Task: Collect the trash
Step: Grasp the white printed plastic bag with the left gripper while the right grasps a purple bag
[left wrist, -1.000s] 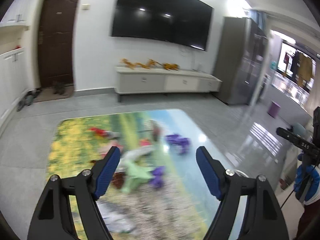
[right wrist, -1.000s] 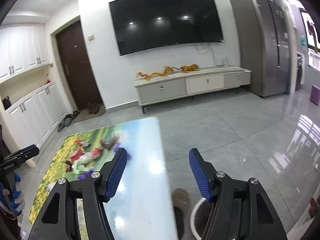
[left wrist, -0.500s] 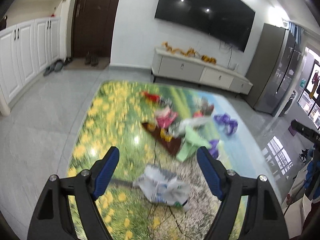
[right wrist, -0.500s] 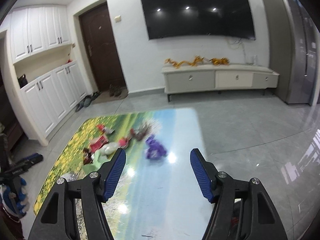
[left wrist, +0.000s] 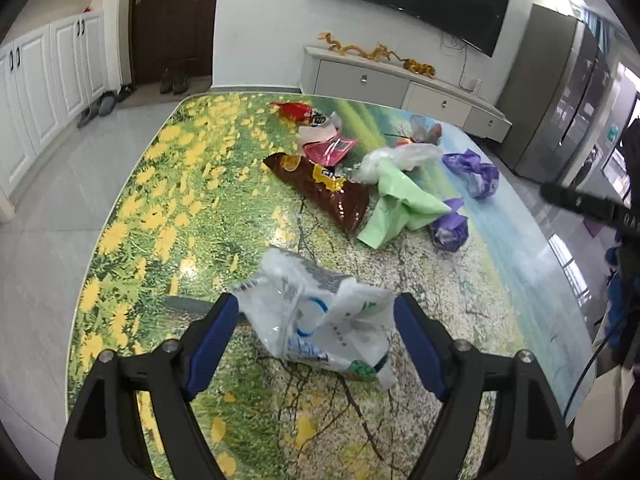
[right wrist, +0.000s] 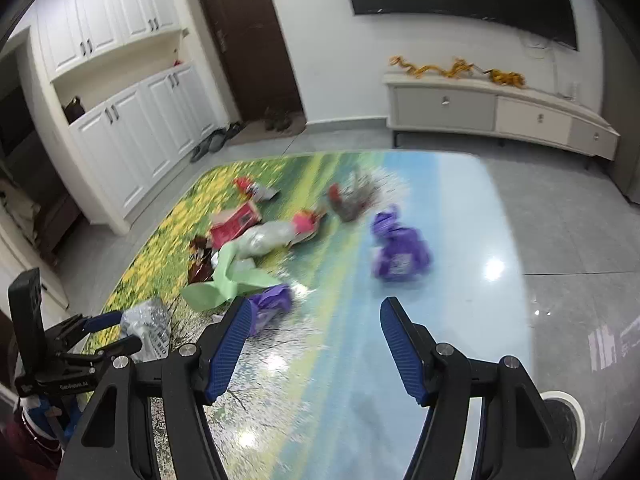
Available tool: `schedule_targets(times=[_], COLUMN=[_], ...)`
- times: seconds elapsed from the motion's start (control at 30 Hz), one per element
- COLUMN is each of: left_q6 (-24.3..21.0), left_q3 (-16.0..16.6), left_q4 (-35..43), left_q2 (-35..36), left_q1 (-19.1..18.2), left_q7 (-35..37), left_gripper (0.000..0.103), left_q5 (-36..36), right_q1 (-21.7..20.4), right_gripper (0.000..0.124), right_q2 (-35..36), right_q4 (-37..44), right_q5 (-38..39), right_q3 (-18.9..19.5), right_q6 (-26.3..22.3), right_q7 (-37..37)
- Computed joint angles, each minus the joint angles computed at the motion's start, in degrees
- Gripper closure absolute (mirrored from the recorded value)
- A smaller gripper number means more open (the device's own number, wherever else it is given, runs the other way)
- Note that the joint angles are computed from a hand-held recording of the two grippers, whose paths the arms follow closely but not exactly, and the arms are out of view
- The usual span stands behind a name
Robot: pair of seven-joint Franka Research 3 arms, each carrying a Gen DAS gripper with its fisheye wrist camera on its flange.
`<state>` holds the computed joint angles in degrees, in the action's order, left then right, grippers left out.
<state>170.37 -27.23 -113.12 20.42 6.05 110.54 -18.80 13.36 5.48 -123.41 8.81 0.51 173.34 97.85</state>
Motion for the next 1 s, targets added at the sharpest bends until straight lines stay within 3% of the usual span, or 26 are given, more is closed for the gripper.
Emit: schedule_targets(times=[0.13,0.3,0.4,0.53,0.73,0.8,0.9,1.0], left_q6=[-0.8,-2.2,-2.7,-2.5,-2.0,-2.1,-3.1,-4.4], left_q3=[3.2,3.0,2.3,-1.4,-3.0,-1.2,4.6,5.8], left_q4=[2.4,4.9,5.9,5.5,5.9,6.6,8.5,9.7], left_q2=[1.9,4.0,4.7,4.5,4.1,4.4,5.5,6.7], left_q1=[-2.9,-2.6,-1.9,1.5,2.9,1.3,-3.8,-4.7], left_q7=[-4.0,-6.0,-6.1,-3.1,-1.5,-2.6,-8.5,-11.6], left_gripper=[0.024,0.024,0.024,0.024,0.024,0.024,0.024,0.024], left_q5=[3.6,4.9,5.1,1.9,-1.5,-0.6,4.1,6.4], right_q1=[-2.5,-2.9,-1.8,-0.5,0.6,0.4,0.2,0.0], right_gripper=[0.059,0.056,0.054,0.053,0.053,0.053,0.053,0.053], right_q2=[4.7,10.7,13.3,15.1,15.8,16.1,16.9,17.5], right_q4=[5.0,11.8,14.4,16.3,16.4,16.7,17.4,18.0], right_q5=[10.7,16.4,16.3,14.7,11.5,11.5,11.5,11.6], right_q3=[4.3,6.0,5.6,4.6,3.2,3.4,3.6,3.7], right_q6=[-2.9,-7.5,-9.0,-9.9,-9.5,-9.2,-8.9,-8.3], right_q7=[-10.0,-16.6,-17.9,-18.1,-17.3,-17.7,-18.4,-18.6])
